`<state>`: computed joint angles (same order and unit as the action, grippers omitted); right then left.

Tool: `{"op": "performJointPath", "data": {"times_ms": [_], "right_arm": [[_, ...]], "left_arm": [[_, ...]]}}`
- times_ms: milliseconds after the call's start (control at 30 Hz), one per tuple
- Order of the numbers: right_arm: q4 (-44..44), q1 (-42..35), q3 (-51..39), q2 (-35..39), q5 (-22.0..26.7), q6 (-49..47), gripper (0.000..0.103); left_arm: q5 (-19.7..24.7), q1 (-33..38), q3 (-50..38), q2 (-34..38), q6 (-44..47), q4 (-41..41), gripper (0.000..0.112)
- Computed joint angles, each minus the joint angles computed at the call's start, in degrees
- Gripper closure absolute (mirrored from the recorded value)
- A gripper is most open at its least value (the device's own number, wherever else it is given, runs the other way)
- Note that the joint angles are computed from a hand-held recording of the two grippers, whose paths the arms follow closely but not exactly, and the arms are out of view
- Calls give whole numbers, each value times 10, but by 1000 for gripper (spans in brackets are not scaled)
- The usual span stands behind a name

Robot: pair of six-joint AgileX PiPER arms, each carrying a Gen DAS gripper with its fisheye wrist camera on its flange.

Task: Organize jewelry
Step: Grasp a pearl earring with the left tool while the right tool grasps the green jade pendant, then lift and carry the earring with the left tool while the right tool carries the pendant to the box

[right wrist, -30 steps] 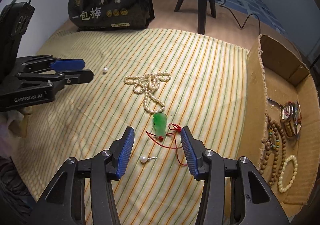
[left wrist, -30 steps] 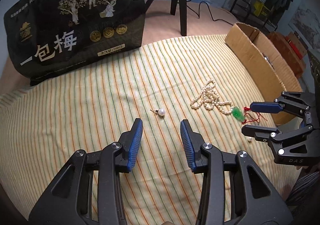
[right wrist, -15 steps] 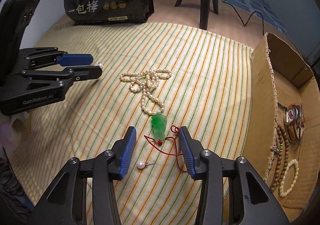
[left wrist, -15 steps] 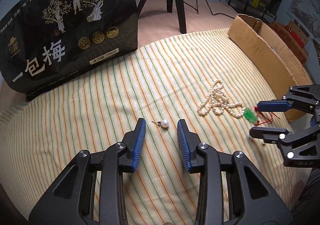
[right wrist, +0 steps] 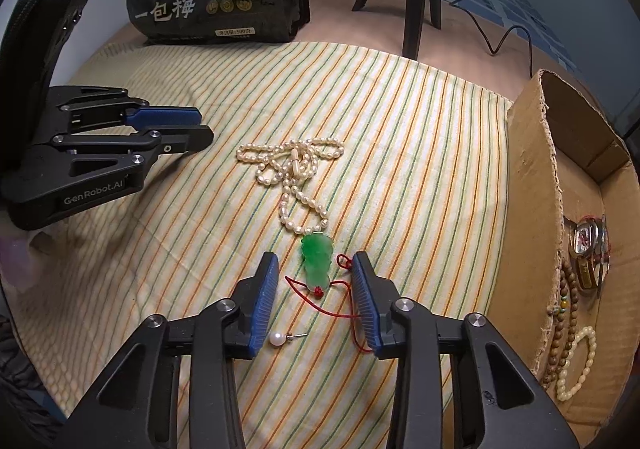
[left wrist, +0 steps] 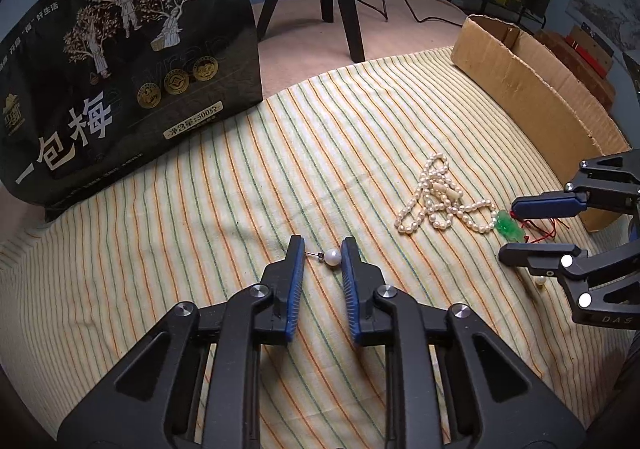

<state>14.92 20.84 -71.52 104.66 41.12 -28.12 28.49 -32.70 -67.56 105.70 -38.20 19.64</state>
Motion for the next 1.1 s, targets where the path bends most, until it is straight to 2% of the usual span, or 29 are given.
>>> {"op": "performJointPath", "data": {"times_ms": [133,200,667,1100], "right_arm": [[5,2,-1,3,2,-4,86],[9,0,0,2,2,-9,91],[40,-16,20,-34,-4,-31,91],[93,-49,21,-99,24,-64,91]], "left_arm": [[-6,3,4,-3,1,-5,95],[-7,2,6,-4,-4,-1,95],[-3,4,42,-56,-25,8,95],[22,-4,71,-157,-52,7,95]]}}
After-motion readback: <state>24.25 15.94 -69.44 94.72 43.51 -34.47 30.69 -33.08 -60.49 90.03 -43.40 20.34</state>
